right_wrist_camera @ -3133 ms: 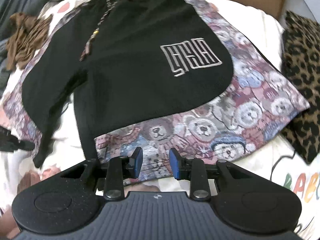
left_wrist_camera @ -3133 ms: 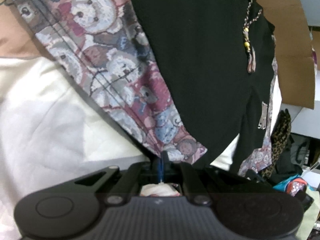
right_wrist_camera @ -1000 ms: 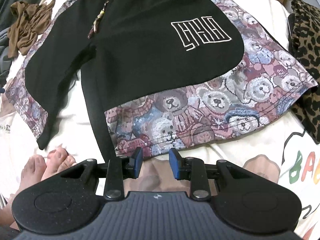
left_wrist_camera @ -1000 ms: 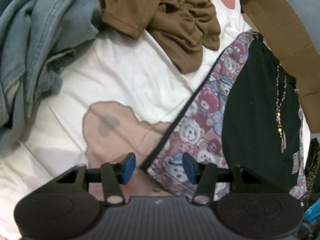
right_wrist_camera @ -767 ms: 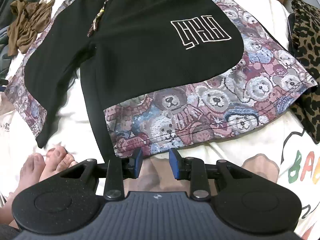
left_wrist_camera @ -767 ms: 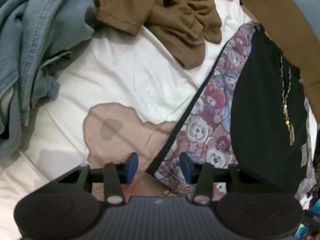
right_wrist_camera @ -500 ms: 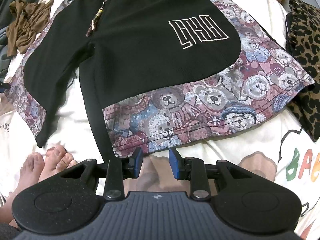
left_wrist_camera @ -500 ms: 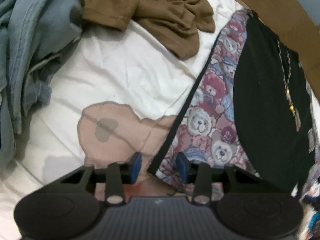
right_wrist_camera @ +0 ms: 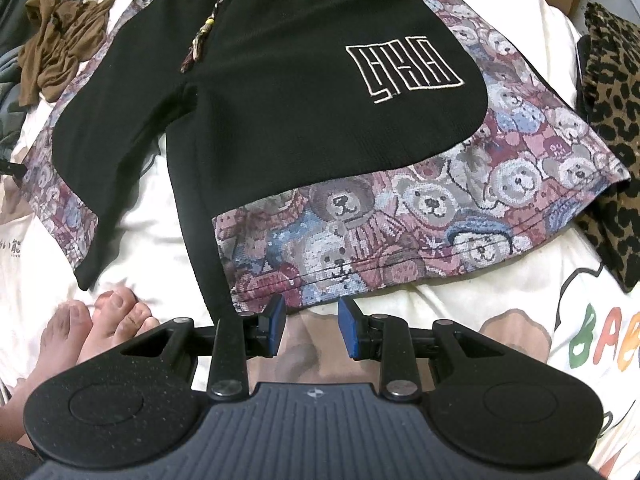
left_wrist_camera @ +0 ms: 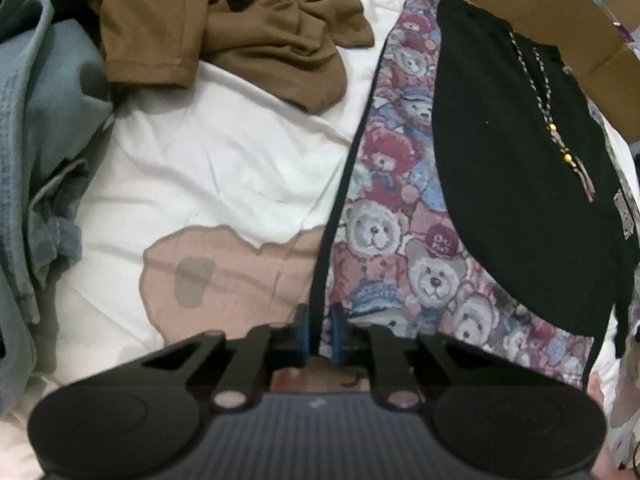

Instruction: Fold clothes

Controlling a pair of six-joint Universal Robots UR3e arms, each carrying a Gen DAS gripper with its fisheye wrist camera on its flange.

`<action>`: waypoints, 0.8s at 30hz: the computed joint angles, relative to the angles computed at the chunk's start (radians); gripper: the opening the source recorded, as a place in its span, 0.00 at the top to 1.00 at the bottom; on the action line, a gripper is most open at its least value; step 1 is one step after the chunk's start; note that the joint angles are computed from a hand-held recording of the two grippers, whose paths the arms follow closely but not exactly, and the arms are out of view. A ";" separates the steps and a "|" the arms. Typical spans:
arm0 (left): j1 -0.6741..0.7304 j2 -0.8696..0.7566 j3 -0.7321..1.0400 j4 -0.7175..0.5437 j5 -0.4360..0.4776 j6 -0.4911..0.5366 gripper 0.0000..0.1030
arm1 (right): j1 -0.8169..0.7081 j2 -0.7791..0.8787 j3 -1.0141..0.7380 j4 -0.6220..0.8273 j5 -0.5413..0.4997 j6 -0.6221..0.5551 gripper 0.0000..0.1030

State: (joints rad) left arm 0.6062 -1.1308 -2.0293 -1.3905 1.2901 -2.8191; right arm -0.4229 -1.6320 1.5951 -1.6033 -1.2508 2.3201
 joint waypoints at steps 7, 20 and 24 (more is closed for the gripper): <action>-0.021 -0.009 0.150 -0.137 -0.031 -0.022 0.93 | -0.001 0.009 -0.031 0.008 0.034 -0.009 0.65; -0.219 -0.168 0.477 -0.201 -0.136 -0.265 0.94 | 0.018 0.030 -0.115 0.018 0.131 -0.002 0.65; -0.297 -0.243 0.548 -0.156 -0.158 -0.339 0.94 | 0.030 0.049 -0.148 0.025 0.157 0.002 0.65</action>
State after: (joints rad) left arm 0.3095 -1.3740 -1.4808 -1.5466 1.1317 -3.1579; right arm -0.3925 -1.5830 1.4471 -1.5786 -1.0940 2.3223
